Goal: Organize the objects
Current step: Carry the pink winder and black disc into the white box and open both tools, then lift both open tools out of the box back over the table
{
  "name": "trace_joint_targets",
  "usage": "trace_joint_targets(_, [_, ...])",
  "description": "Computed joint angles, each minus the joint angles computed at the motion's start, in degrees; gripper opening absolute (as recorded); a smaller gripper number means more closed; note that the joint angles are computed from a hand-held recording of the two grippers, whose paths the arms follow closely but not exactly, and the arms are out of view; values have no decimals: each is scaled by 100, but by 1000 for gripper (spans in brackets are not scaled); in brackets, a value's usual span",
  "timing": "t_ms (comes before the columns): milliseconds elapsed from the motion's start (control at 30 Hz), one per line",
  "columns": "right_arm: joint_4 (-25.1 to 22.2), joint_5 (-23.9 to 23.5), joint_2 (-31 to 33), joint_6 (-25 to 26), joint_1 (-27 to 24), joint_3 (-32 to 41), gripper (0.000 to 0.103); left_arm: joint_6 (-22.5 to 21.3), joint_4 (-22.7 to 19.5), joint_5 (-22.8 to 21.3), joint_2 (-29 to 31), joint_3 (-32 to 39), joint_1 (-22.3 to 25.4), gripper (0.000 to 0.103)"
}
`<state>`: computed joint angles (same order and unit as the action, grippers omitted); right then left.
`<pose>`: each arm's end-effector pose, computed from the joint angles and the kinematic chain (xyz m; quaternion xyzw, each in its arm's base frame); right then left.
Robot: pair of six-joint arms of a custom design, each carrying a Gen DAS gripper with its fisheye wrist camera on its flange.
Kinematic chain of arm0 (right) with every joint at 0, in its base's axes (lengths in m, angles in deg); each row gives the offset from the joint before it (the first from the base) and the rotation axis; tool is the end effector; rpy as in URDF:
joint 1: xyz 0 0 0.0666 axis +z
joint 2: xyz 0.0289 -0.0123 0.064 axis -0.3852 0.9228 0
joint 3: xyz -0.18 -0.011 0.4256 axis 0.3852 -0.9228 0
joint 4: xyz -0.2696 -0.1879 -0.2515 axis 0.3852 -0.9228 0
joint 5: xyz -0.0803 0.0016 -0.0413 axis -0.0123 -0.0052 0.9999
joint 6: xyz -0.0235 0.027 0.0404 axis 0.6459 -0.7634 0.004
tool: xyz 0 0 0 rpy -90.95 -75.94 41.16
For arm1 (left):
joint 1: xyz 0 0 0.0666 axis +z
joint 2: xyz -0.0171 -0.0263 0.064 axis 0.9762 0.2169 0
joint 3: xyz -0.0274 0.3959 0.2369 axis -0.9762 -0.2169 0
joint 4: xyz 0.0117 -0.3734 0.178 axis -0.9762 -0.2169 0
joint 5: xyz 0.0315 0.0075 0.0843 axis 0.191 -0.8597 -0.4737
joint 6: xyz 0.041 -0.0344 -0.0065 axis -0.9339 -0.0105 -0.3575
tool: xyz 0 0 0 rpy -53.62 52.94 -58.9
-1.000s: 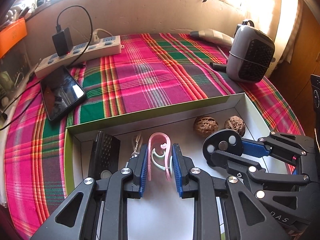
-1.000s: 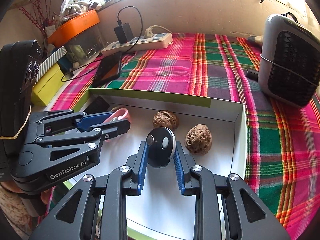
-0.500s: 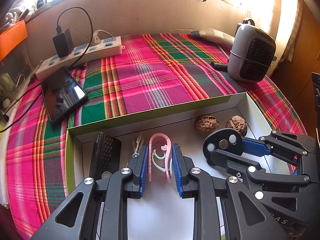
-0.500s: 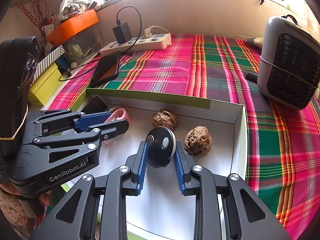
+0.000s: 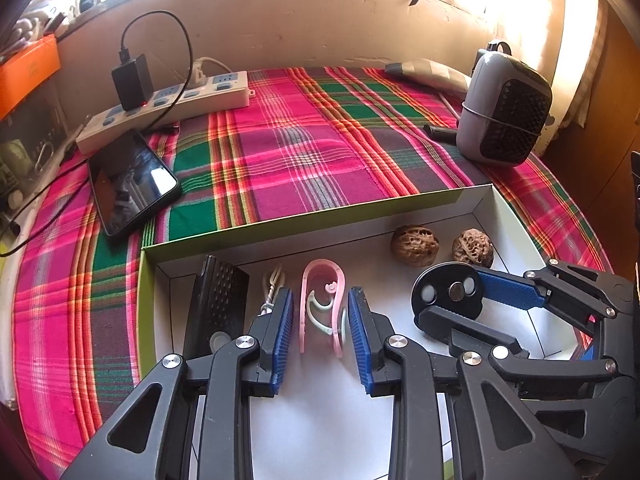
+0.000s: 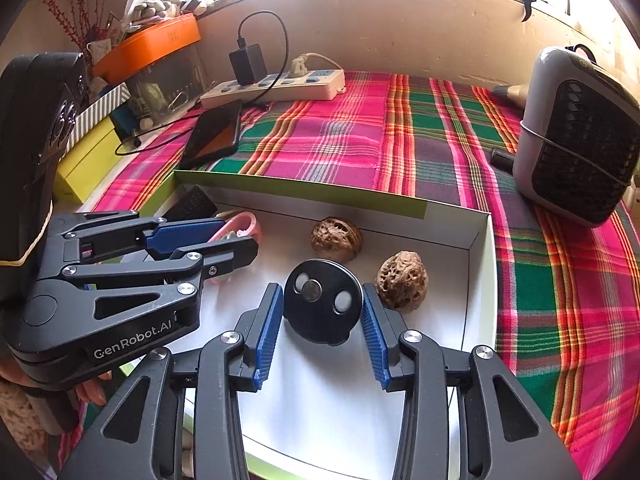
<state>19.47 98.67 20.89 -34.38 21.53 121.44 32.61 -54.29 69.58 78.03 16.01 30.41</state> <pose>0.2799 0.2495 0.2281 0.1010 0.9354 0.0378 0.3367 0.3830 -0.4155 0.2336 0.3552 0.8835 -0.1584 0.2612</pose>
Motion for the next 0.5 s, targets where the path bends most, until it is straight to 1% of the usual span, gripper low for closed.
trace_joint_targets(100, [-65,92,-56,-107,66,-6,41,7,52,28,-79,-61,45,27])
trace_joint_targets(233, [-8,190,-213,-290,170,-86,41,26,156,50,-201,-189,71,27])
trace_joint_targets(400, [-119,431,-356,-559,390,-101,41,11,281,44,-359,-350,113,27])
trace_joint_targets(500, [-209,570,-412,-664,528,-92,41,71,370,-34,-509,-514,7,27])
